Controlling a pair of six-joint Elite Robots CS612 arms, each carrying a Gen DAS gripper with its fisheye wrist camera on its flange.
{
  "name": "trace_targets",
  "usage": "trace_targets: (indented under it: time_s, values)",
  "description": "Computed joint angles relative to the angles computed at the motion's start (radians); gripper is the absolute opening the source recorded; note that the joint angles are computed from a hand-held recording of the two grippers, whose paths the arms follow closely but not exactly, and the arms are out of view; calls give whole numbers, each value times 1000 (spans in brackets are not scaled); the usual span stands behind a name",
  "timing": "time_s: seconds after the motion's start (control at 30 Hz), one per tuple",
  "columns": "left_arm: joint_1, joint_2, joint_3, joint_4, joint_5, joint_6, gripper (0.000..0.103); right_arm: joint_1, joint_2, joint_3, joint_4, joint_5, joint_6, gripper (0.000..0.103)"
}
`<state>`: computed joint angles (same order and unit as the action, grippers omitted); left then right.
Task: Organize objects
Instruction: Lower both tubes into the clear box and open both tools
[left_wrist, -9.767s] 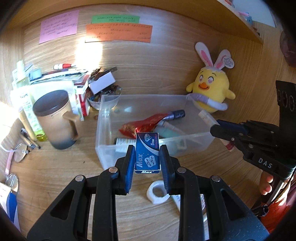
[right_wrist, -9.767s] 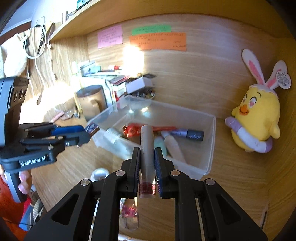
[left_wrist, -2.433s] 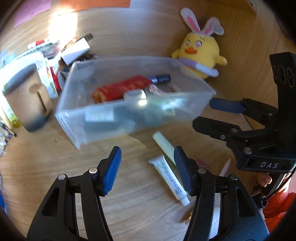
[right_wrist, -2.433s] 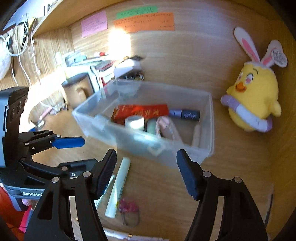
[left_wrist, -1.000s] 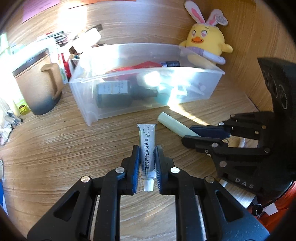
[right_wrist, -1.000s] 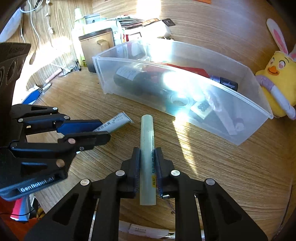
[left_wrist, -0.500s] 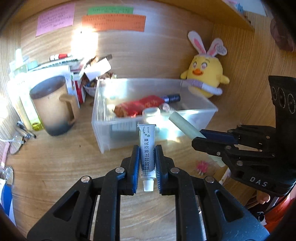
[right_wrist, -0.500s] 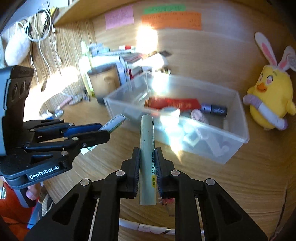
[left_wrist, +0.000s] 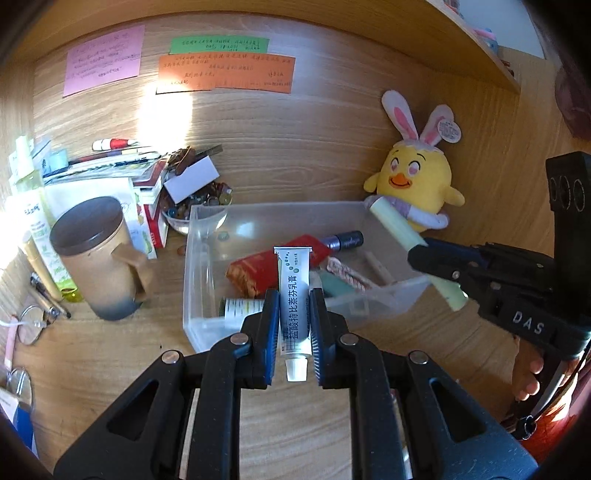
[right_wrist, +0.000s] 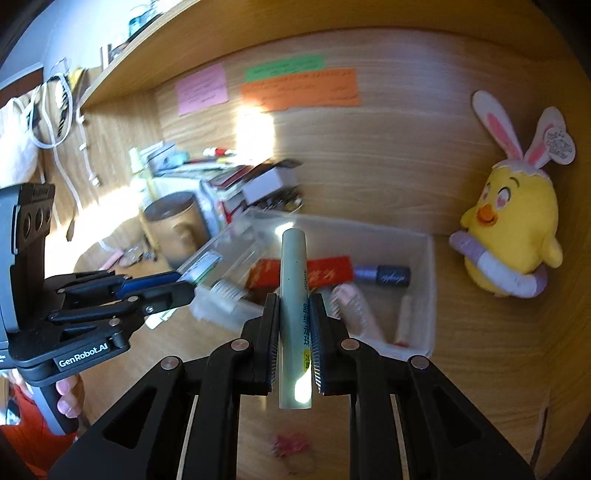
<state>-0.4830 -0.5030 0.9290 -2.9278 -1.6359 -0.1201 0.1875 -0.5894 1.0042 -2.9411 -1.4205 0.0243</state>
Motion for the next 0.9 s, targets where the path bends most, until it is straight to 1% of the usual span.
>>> trace_targets:
  time_s: [0.23, 0.3, 0.33, 0.4, 0.43, 0.5, 0.6, 0.67, 0.73, 0.8, 0.9]
  values:
    - [10, 48, -111, 82, -22, -5, 15, -12, 28, -62, 5, -33, 23, 14]
    - [11, 61, -141, 105, -18, -1, 15, -14, 36, -82, 16, -42, 21, 14]
    - [12, 68, -157, 118, -19, 1, 15, -14, 42, -93, 22, -51, 18, 14]
    - [14, 83, -190, 146, -21, 2, 16, -10, 56, -120, 34, -104, 2, 14]
    - [14, 92, -210, 162, -12, 1, 16, -8, 60, -128, 37, -117, -3, 14]
    - [13, 110, -246, 194, 9, -2, 16, -10, 74, -152, 60, -127, -7, 14]
    - [15, 139, -304, 250, 15, -12, 16, -10, 98, -193, 105, -145, -10, 14]
    - [15, 156, -335, 282, 21, -14, 16, -12, 113, -219, 140, -143, -9, 14]
    - [15, 170, -361, 307, 24, -13, 16, -18, 129, -246, 184, -114, 2, 14]
    - [16, 180, -377, 323, 17, -14, 16, -23, 140, -260, 211, -91, 19, 14]
    - [16, 195, -402, 348, 1, -10, 16, -27, 155, -287, 262, -80, 27, 14]
